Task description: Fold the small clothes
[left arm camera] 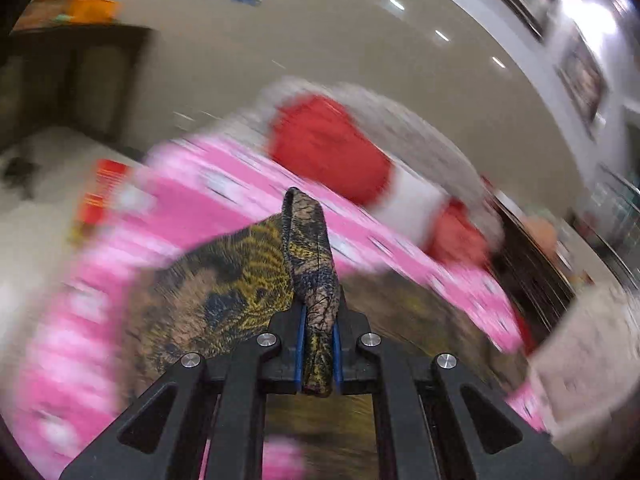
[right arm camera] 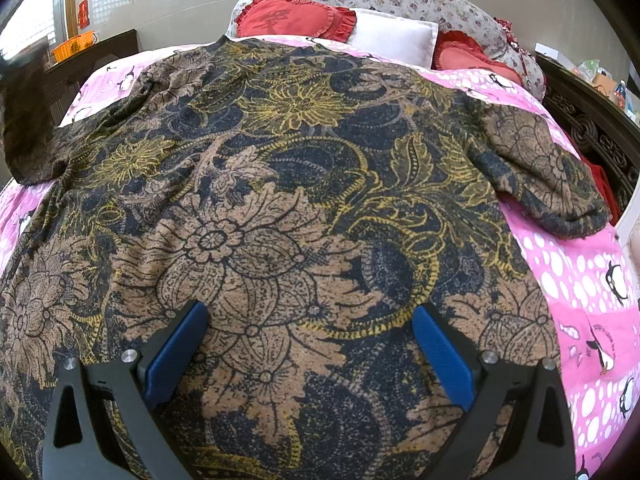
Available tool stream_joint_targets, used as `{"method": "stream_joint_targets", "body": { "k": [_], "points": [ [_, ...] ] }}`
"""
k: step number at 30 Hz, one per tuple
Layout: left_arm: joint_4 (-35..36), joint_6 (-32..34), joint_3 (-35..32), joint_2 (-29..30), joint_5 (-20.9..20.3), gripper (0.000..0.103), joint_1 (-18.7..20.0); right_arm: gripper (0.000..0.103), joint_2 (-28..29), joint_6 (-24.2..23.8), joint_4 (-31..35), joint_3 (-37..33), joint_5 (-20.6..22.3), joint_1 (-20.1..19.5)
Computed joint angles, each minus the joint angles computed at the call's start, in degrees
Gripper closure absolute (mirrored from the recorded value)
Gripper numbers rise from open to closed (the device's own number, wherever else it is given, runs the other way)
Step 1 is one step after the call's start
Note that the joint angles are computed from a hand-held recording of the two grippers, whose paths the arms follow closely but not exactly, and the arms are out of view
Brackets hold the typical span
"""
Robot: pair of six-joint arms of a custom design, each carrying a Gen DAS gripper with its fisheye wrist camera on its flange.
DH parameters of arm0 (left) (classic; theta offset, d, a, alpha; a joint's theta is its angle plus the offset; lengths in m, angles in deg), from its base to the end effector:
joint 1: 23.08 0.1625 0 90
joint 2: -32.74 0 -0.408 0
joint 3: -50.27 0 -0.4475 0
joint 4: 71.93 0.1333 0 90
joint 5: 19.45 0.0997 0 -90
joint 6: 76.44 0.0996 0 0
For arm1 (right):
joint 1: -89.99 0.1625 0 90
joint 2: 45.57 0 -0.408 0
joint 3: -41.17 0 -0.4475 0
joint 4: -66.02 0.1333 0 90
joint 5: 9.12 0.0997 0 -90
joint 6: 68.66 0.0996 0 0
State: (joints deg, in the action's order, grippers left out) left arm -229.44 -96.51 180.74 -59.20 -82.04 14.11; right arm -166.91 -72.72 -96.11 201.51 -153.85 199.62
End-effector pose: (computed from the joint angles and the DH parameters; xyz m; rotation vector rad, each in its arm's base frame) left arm -0.2632 -0.4246 0.2625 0.6380 2.8162 -1.0166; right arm 0.1331 -0.2185 0.2357 0.1174 -2.1734 0.7848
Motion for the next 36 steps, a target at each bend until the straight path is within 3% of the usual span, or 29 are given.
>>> {"method": "stream_joint_targets", "body": {
  "k": [3, 5, 8, 11, 13, 15, 18, 20, 22, 24, 26, 30, 31, 32, 34, 36],
  "points": [
    [-4.10, -2.49, 0.21, 8.67, -5.64, 0.103, -1.40, 0.000, -0.28, -0.10, 0.04, 0.04, 0.33, -0.22],
    [-6.25, -3.36, -0.11, 13.70, -7.17, 0.103, -1.54, 0.000, -0.47, -0.21, 0.14, 0.04, 0.47, -0.39],
    [-3.75, -5.80, -1.01, 19.10, -9.36, 0.102, -0.82, 0.000, -0.75, -0.36, 0.27, 0.09, 0.50, -0.53],
    [-0.43, -6.10, 1.69, 16.81, -11.56, 0.098, -1.29, 0.000, -1.44, 1.10, 2.91, -0.34, 0.30, -0.36],
    [0.44, -4.78, 5.57, 12.14, -10.39, 0.091, -3.78, 0.001, -1.84, 5.20, 9.49, -2.20, -0.68, 0.73],
    [3.31, -2.61, 8.49, 7.59, -7.76, 0.087, -5.72, 0.004, 0.20, 6.17, 9.25, -4.90, -0.92, 2.55],
    [6.84, -1.74, 13.03, 1.94, -2.64, 0.087, -7.33, 0.004, 3.40, 3.56, 4.30, -9.60, 8.22, 2.05],
    [6.45, -4.14, 14.81, -1.05, -1.15, 0.087, -7.60, 0.004, 6.14, -0.14, 2.45, -12.28, 18.63, -0.76],
    [5.80, -6.69, 15.82, -2.29, 0.22, 0.087, -7.32, 0.007, 9.30, -3.99, -0.43, -13.43, 25.68, -3.73],
    [3.90, -7.10, 15.61, -1.68, -1.17, 0.087, -5.74, 0.017, 13.27, -5.80, -4.63, -13.91, 28.84, -6.69],
    [2.76, -7.10, 15.67, -1.82, -2.63, 0.088, -4.54, 0.033, 14.80, -4.80, -4.26, -14.32, 34.15, -11.09],
    [0.38, -7.65, 15.75, -1.08, -3.89, 0.088, -3.49, 0.043, 17.64, -3.40, -8.99, -13.36, 38.64, -15.39],
    [0.67, -7.68, 15.88, -1.48, -3.86, 0.088, -3.51, 0.051, 17.94, -3.64, -10.95, -12.94, 39.90, -15.99],
    [0.76, -7.74, 15.90, -1.64, -3.92, 0.088, -3.49, 0.072, 17.72, -4.02, -11.26, -12.75, 42.02, -16.89],
    [-0.50, -7.91, 15.44, 0.08, -3.94, 0.088, -3.58, 0.098, 16.91, -4.16, -8.51, -13.19, 43.93, -17.74],
    [-0.36, -7.99, 15.38, 0.01, -3.93, 0.088, -3.62, 0.098, 14.63, -4.89, -8.28, -12.47, 44.16, -17.38]
  ]
}}
